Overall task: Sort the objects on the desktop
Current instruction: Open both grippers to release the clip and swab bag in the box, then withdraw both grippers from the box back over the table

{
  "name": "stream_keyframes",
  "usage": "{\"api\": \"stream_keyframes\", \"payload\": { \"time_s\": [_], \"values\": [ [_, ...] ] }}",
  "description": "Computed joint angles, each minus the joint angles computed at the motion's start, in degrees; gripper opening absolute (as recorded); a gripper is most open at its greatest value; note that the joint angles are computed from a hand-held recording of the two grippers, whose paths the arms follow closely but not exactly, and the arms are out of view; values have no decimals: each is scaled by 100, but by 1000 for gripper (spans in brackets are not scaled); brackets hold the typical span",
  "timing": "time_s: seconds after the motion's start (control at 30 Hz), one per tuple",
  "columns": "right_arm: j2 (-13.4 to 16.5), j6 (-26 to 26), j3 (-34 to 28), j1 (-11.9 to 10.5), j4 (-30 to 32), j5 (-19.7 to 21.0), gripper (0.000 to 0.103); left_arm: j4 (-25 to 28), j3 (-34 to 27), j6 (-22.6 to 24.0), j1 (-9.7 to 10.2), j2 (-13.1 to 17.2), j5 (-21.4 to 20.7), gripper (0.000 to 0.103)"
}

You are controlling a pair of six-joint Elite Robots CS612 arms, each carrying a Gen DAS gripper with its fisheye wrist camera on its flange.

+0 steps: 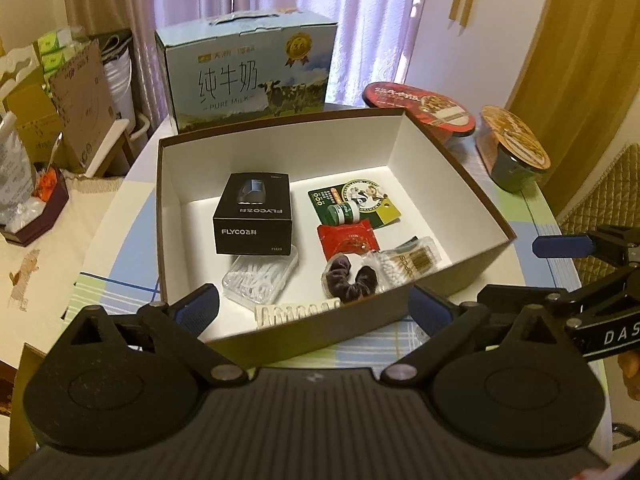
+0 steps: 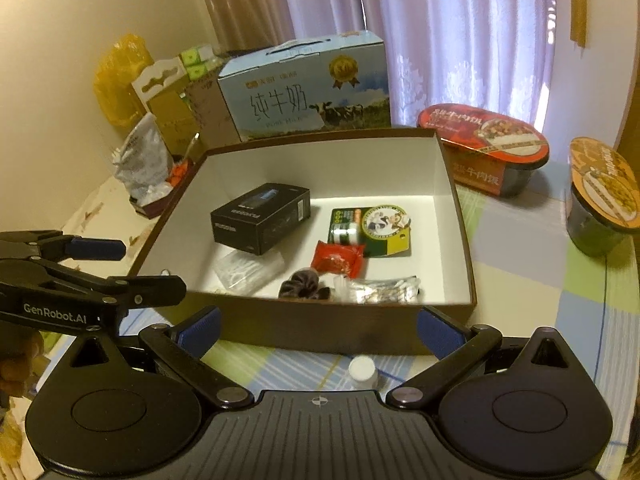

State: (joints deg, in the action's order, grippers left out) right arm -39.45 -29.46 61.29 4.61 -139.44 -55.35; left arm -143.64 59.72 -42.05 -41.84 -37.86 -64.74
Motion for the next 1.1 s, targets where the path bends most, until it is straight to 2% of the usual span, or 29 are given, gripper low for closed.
{"api": "stream_keyframes", "payload": {
  "time_s": [0.17, 0.33, 0.5, 0.7, 1.1],
  "values": [
    [-237, 96, 565, -90, -465, 108, 101, -141, 289, 28, -117, -153, 90, 100],
    [-424, 176, 1043, -177, -737, 159, 101, -164, 576, -217, -237, -271, 237, 100],
    [-566, 120, 1403, -222, -856, 36, 101, 53, 824, -506, -325, -341, 128, 100],
    [-637, 101, 1620, -270, -938, -63, 101, 231, 981, -791, -372, -382, -103, 100],
    [-692, -91, 1858, -321, -1048, -261, 101, 348, 936, -884, -438, -325, -182, 99]
  ]
}}
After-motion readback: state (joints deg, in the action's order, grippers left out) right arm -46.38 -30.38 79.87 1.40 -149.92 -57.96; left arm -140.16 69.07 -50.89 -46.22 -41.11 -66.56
